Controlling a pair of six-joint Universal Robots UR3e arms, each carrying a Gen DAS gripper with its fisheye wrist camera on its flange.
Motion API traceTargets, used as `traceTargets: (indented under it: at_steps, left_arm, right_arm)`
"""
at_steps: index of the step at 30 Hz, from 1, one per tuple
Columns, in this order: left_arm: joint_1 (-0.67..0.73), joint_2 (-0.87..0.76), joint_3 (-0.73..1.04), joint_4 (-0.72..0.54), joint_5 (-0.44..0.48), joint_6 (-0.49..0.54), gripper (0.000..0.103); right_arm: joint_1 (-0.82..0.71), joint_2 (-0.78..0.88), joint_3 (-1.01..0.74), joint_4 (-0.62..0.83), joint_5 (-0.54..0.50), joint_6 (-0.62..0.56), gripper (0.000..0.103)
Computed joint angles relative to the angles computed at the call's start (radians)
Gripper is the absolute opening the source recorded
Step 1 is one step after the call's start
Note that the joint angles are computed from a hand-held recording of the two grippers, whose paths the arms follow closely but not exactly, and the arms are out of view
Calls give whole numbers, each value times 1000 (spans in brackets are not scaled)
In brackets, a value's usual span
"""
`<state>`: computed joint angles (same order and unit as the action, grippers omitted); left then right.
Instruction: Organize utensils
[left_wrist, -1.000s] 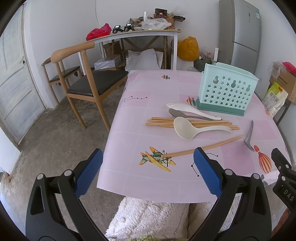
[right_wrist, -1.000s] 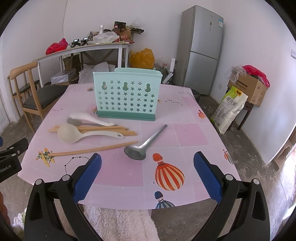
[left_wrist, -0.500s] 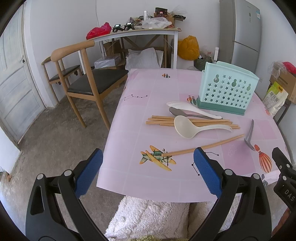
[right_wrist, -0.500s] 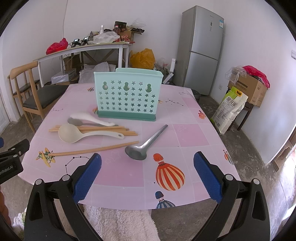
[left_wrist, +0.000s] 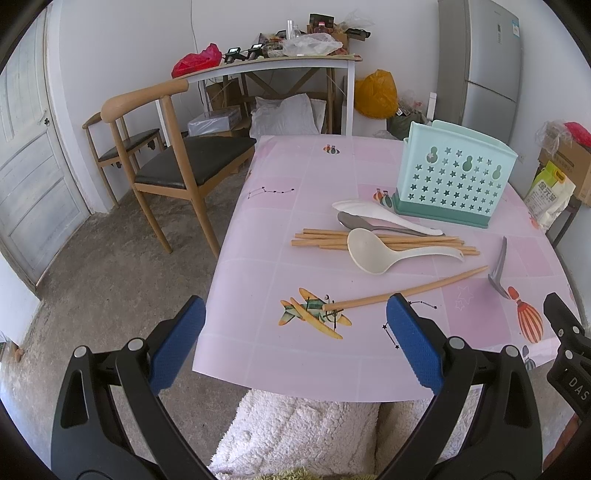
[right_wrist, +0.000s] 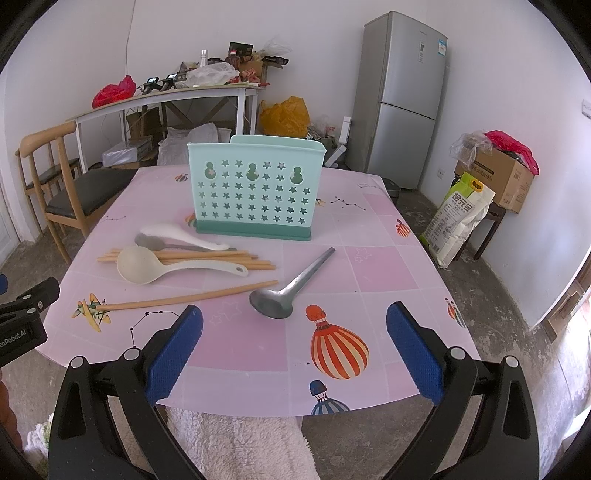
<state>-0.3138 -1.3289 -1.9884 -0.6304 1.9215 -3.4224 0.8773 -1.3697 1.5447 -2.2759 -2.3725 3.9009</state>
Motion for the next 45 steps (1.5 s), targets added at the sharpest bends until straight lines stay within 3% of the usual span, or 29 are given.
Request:
traceTargets:
  at_steps: [14, 34, 39, 45]
  left_arm:
    - [0, -4, 0, -25, 9, -5, 95]
    - [10, -81, 80, -125, 26, -1, 95]
    - [43, -105, 90, -144, -15, 15, 95]
    - [125, -117, 23, -33, -120, 93, 95]
  right_arm:
    - [1, -2, -26, 27, 4, -3, 97]
    - [-60, -4, 39, -91, 107, -44, 97]
    - [-86, 9, 52, -121, 155, -55, 97]
    - [-106, 57, 46, -145, 204, -89, 97]
